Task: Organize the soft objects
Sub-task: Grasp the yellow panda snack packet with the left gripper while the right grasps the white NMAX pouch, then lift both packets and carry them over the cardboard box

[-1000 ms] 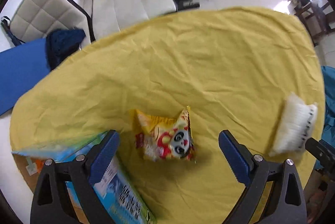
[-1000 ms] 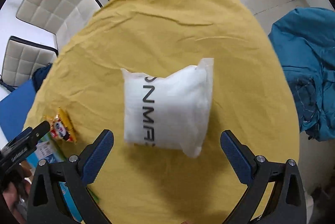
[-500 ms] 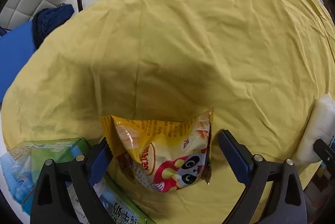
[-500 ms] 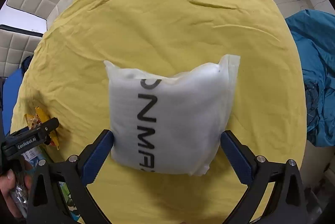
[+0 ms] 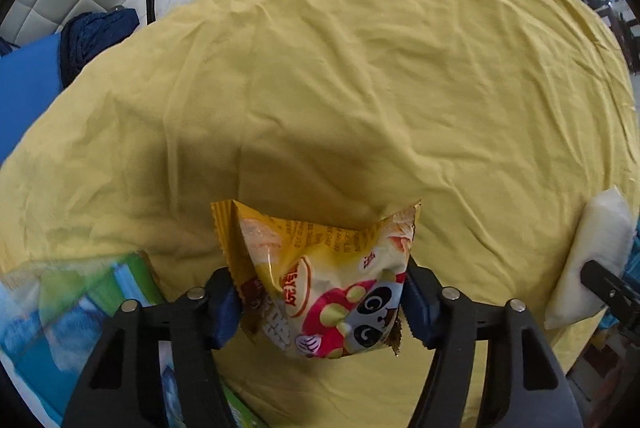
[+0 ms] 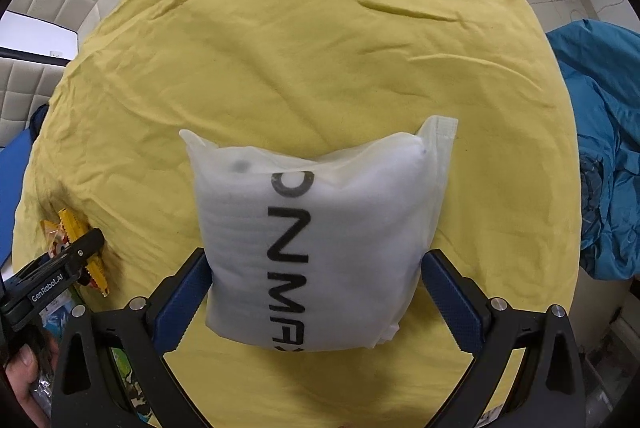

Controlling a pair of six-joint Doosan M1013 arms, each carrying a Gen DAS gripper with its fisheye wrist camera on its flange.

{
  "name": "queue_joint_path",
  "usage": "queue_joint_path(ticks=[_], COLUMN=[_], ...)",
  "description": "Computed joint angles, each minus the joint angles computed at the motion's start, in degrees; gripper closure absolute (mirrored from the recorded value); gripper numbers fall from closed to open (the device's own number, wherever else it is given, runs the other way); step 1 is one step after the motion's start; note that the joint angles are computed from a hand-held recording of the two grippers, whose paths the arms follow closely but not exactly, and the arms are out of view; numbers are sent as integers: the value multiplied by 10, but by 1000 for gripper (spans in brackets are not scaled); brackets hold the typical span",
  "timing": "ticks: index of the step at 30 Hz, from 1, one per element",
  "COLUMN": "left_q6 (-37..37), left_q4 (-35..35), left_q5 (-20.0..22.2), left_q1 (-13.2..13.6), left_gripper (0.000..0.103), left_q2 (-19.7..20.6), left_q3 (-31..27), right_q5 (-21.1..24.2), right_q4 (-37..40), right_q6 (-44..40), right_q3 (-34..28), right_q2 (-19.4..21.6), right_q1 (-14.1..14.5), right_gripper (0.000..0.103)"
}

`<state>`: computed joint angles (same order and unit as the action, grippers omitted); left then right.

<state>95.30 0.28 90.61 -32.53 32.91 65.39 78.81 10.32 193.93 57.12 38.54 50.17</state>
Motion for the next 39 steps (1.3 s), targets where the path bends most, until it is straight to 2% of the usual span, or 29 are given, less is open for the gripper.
queue_joint_path(ticks=[6, 8, 13, 14, 21, 26, 31, 34, 35, 37, 39], left_q6=[-17, -18, -28, -28, -47, -38, -40, -36, -35, -35, -37], left_q4=[-33, -20, -11, -10, -20, -18, -24, -28, -31, -36, -38], left_q5=[-13, -32, -49, -50, -41, -46, -51, -54, -55, -53, -53], left_q1=[0, -4, -9, -9, -18, -18, -18, -20, -20, -20, -20], left_gripper=[41, 41, 41, 41, 41, 41, 42, 42, 42, 42, 42], left_q2=[-23, -33, -44, -45, -55, -72, -92, -109, -113, -118, -119], left_q3=[40, 56, 71, 72, 78, 101, 129, 153, 161, 172, 179], right_q5=[-8, 1, 24, 1, 50, 90, 116, 114, 101, 46, -2], right_q4=[7, 10, 31, 51, 64, 23, 4, 11, 21, 44, 49], right_q6=[2, -2, -19, -46, -59, -55, -64, -84, -94, -108, -106], right_q3=[-2, -11, -24, -17, -71, -119, -157, -175, -174, -151, -125], right_q2=[7, 15, 30, 27, 68, 90, 105, 112, 112, 102, 87], right_q1=[2, 1, -5, -8, -10, 5, 20, 31, 35, 38, 42], right_gripper=[0, 0, 0, 0, 0, 14, 19, 18, 16, 13, 2])
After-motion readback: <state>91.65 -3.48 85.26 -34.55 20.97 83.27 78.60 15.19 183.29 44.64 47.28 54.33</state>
